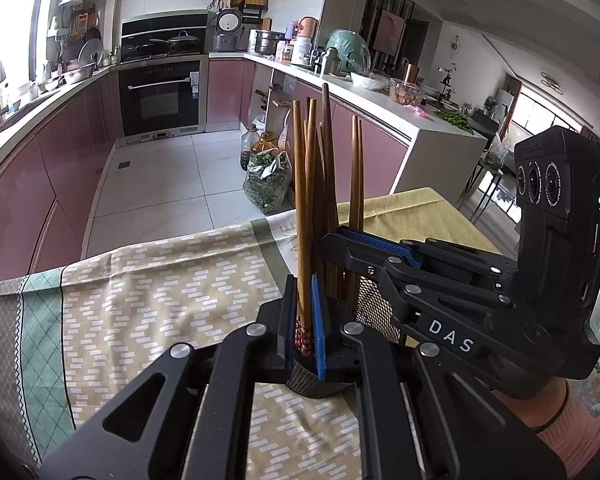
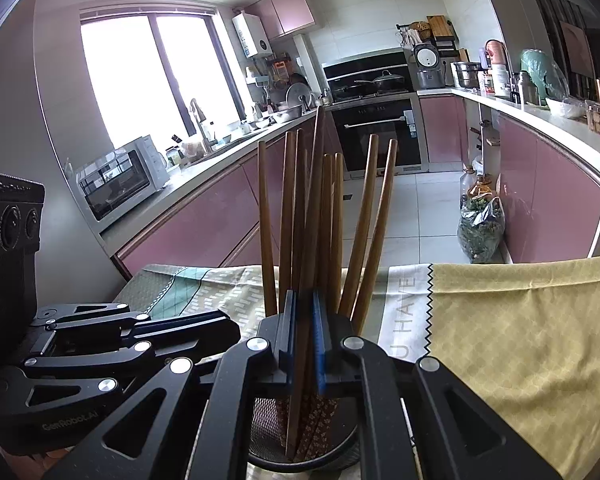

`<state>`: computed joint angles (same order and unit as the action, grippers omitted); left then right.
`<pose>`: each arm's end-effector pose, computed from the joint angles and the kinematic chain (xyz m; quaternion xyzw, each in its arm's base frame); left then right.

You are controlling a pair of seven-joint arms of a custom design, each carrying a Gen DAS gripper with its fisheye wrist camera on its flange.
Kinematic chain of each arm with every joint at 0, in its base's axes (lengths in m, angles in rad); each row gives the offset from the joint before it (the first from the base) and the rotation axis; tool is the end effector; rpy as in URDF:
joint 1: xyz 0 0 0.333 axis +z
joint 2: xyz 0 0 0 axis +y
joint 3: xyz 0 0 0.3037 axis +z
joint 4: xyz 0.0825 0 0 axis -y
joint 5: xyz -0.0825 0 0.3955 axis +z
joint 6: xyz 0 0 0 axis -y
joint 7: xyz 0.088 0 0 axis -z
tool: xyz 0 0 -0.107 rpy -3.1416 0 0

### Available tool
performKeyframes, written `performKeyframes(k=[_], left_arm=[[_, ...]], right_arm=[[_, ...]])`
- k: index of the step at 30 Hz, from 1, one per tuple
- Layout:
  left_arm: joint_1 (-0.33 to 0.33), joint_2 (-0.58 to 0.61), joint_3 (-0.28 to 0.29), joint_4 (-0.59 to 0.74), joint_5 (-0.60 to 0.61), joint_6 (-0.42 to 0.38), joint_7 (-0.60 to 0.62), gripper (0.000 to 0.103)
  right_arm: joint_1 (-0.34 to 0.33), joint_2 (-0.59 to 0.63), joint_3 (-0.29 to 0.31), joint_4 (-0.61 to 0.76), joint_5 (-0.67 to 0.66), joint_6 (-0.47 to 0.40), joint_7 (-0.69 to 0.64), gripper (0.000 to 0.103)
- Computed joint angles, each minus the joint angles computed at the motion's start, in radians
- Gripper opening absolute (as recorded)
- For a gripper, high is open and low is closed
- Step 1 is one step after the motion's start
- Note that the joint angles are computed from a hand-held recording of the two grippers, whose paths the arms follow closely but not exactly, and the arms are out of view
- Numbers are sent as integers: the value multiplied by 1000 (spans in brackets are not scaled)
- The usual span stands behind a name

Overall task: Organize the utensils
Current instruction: 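Push both held chopsticks down into the mesh cup with both grippers, then open both grippers to release the chopsticks in the mesh cup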

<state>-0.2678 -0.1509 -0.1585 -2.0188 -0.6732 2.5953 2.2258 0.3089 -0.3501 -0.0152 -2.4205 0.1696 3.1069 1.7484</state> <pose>0.5259 -0.2308 0.5824 -0.4083 0.8105 -0.4055 0.1090 0.4794 0.1294 0.5496 -0.5980 0.6300 -0.2177 0.4452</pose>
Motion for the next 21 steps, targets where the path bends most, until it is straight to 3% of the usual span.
performKeyframes(k=[17, 21], left_arm=[[-3, 6, -2, -13, -19, 15, 10, 8], [-4, 10, -3, -17, -24, 21, 13, 9]], right_arm=[[-43, -11, 34, -14, -35, 1, 38, 7], [-66, -20, 55, -23, -58, 7, 59, 18]])
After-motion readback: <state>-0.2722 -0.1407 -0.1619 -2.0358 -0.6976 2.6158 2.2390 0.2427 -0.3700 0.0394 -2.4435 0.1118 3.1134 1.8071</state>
